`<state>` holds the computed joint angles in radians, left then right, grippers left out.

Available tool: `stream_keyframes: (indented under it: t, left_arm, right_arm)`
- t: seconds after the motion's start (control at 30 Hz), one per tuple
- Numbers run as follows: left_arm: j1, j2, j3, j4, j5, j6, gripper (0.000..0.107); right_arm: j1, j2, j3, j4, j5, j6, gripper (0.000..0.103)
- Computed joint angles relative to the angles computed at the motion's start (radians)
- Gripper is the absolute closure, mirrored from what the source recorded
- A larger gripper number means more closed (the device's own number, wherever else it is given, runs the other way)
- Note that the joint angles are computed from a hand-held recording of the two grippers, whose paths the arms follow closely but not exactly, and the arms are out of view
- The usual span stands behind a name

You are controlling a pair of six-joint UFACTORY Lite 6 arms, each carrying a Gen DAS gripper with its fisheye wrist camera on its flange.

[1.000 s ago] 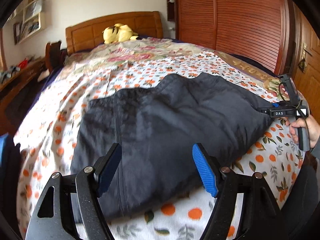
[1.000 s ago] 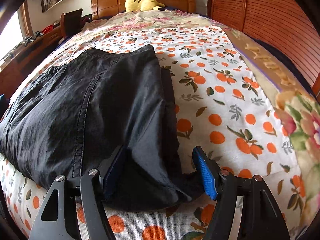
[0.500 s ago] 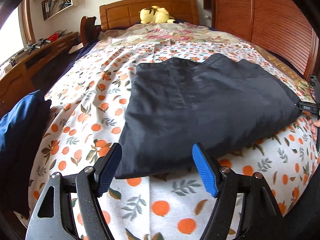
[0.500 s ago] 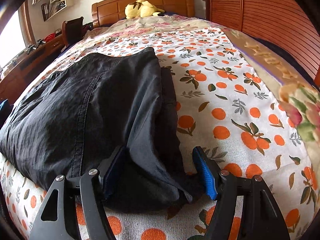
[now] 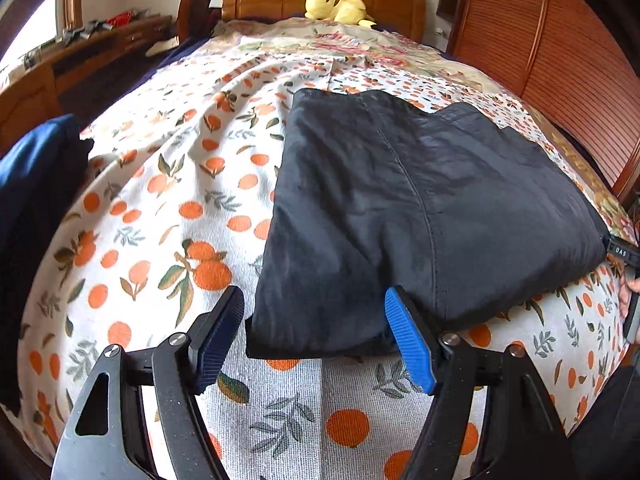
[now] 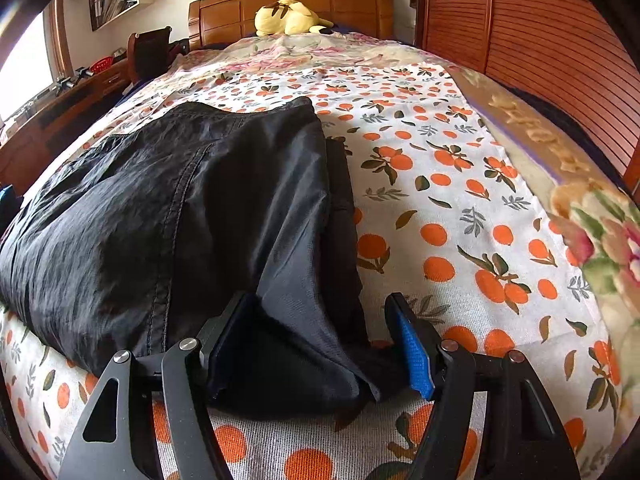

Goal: Fold large clothes

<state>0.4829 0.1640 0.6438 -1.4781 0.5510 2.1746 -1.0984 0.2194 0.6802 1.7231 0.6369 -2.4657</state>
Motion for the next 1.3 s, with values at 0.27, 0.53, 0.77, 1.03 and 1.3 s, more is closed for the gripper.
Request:
stream_keyframes:
  t: [0.27, 0.53, 0.77, 1.03, 1.3]
  left_arm:
    - [-0.037, -0.033, 0.004, 0.044, -0.061, -0.069, 0.065]
    - [-0.02, -0.066, -0.015, 0.057, -0.046, -0.038, 0.1]
    - [0.124, -0.296, -0.098, 0.264, 0.13, -0.136, 0.102]
    - [0.468, -0.534, -0.219, 0.487, 0.453, -0.074, 0.102]
    - [0.666, -0.61, -0.301, 0.577, 0.567, 0.025, 0.102]
  right_arm:
    - [-0.008, 0.028, 0.048, -0.093, 0.012, 0.091, 0.032]
    - [-0.011, -0.048, -0.025, -0.091, 0.047, 0.023, 0.086]
    - [-0.234, -0.149, -0.039, -0.339, 0.284, 0.17, 0.096]
    - [-0.653, -0.105, 0.13, -0.67, 0.602, 0.151, 0.098]
    - [-0.897, 0.095, 0.374, -0.881, 0.802, 0.171, 0.098]
